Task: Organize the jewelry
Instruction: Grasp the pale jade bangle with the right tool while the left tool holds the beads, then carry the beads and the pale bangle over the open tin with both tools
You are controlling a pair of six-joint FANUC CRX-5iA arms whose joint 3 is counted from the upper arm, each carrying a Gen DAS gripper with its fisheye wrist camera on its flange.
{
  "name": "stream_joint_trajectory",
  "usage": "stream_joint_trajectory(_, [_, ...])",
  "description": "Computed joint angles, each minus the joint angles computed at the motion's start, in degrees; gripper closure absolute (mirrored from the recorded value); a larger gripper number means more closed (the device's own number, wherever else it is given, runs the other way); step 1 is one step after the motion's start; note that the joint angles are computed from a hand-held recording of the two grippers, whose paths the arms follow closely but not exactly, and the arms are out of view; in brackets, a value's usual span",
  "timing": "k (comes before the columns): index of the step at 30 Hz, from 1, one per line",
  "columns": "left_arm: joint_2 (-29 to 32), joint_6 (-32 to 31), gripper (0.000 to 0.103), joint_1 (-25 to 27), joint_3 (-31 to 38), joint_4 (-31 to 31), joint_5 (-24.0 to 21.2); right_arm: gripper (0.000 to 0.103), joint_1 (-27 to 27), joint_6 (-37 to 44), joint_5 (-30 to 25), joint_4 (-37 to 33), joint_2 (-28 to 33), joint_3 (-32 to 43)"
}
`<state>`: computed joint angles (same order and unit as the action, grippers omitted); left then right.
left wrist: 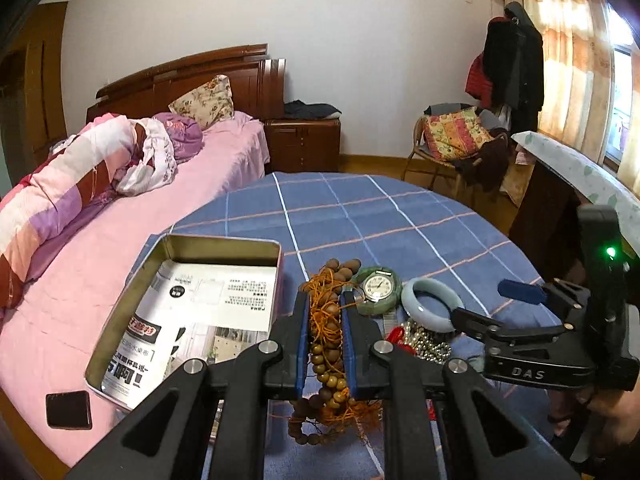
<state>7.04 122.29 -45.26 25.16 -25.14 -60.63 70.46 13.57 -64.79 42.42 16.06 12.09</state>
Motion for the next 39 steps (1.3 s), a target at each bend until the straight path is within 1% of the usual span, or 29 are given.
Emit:
stream_joint_trajectory(3, [-0.63,0.26,0.089,-0.13,-0.58,-0.76,0.23,0.018,-0.64,3.41,2.12,-1.45,1.54,1.73])
stream_joint_trajectory(4, [-0.78,0.59,0.089,-0.38,-0.67,-1.54,0.18,0.021,-0.75,4.32,2.14,-1.85,2.27,2.66])
stream_joint_trajectory(5, [-0.78,0.78,0.089,-0.57,-0.55,-2.15,0.01,0.029,-0.81,5.21,1.81,-2.20,3.06,3.57])
stream_joint_trajectory(6, [-0.83,0.88,0.089,-0.54,-0.61,-2.20,0.04,0.034,-0.98,6.66,1.51,-3.01,3.79,4.65])
stream_joint_trajectory(7, [-0.96,0.93,0.089,-0.48,-0.83,-2.09,0.13,0.042,-1.17,8.05,1.42,-3.95,4.44,5.61])
stream_joint_trajectory(10, [-0.85,0.40,0.089,-0.12,-1.04,-1.33,0.18,0.054,-1.39,10.81,0.83,-5.35,5.62,7.32])
stream_joint_trajectory(11, [-0.79,0.22,0.089,-0.06,-1.05,-1.11,0.23,0.062,-1.43,12.09,0.18,-5.87,6.28,8.25])
stream_joint_trajectory(12, [-0.82,0.07,0.089,0.00,-1.14,-0.99,0.30,0.066,-1.44,13.04,-0.13,-6.25,6.59,8.63])
stream_joint_trajectory(14, [-0.97,-0.11,0.089,0.10,-1.28,-0.90,0.48,0.077,-1.32,15.07,-0.13,-6.97,6.54,8.64])
stream_joint_trajectory(15, [-1.04,-0.14,0.089,0.18,-1.32,-0.79,0.57,0.080,-1.13,16.04,-0.64,-6.69,6.68,8.87])
stream_joint_trajectory(17, [-1.06,0.00,0.089,0.11,-1.31,-0.96,0.49,0.084,-0.68,16.04,-1.37,-5.32,6.65,8.55])
stream_joint_trajectory(19, [-1.19,0.07,0.089,0.13,-1.37,-0.97,0.62,0.086,-0.67,15.55,0.08,-5.02,5.61,7.15])
stream_joint_trajectory(28, [-2.63,0.83,0.089,0.29,-2.13,-1.73,1.32,0.087,-0.29,11.26,2.98,-0.23,2.91,3.29])
stream_joint_trajectory(39, [-4.45,2.83,0.089,1.62,-1.56,-4.11,0.25,0.087,-0.19,14.09,3.01,2.67,5.45,8.17])
